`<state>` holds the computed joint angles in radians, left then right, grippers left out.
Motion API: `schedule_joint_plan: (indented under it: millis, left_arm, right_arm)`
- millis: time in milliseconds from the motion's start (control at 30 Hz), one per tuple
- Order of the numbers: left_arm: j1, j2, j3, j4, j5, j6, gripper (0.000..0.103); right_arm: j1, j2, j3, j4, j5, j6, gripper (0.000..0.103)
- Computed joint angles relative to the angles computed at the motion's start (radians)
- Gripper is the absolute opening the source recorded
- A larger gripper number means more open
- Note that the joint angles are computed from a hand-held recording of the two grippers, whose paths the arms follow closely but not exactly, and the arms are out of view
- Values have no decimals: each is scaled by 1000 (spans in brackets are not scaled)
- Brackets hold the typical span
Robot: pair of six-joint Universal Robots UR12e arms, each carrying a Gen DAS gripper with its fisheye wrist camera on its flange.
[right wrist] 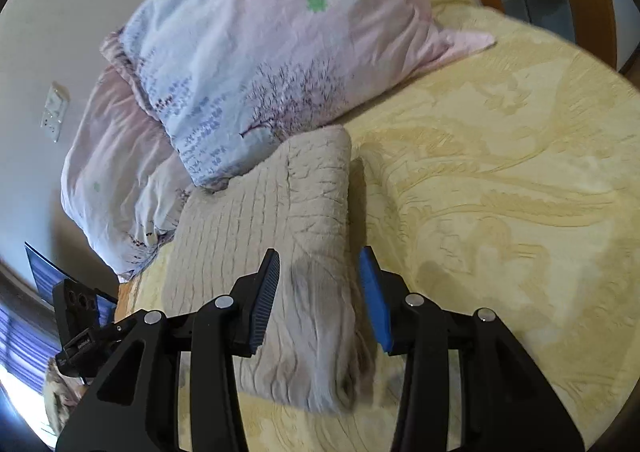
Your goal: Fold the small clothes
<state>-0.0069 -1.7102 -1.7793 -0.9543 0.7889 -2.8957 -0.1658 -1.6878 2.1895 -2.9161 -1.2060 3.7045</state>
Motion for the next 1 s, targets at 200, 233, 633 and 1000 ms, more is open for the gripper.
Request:
schedule_joint_plan:
  millis: [200, 233, 633, 1000]
  left_arm:
    - [-24, -27, 24, 8, 19, -33, 77]
    - [-26, -28, 24, 15, 20, -35, 77]
    - [-42, -42, 32, 34, 43, -28, 78]
    - [-51, -47, 45, 32, 57, -6, 86]
  right_arm:
    - [34, 14, -5, -94, -58, -73, 11]
    - [45, 8, -4, -113, -101, -88, 11]
    - [65, 33, -21, 32, -233, -100, 11]
    - [-7, -1, 0, 22, -52, -3, 52]
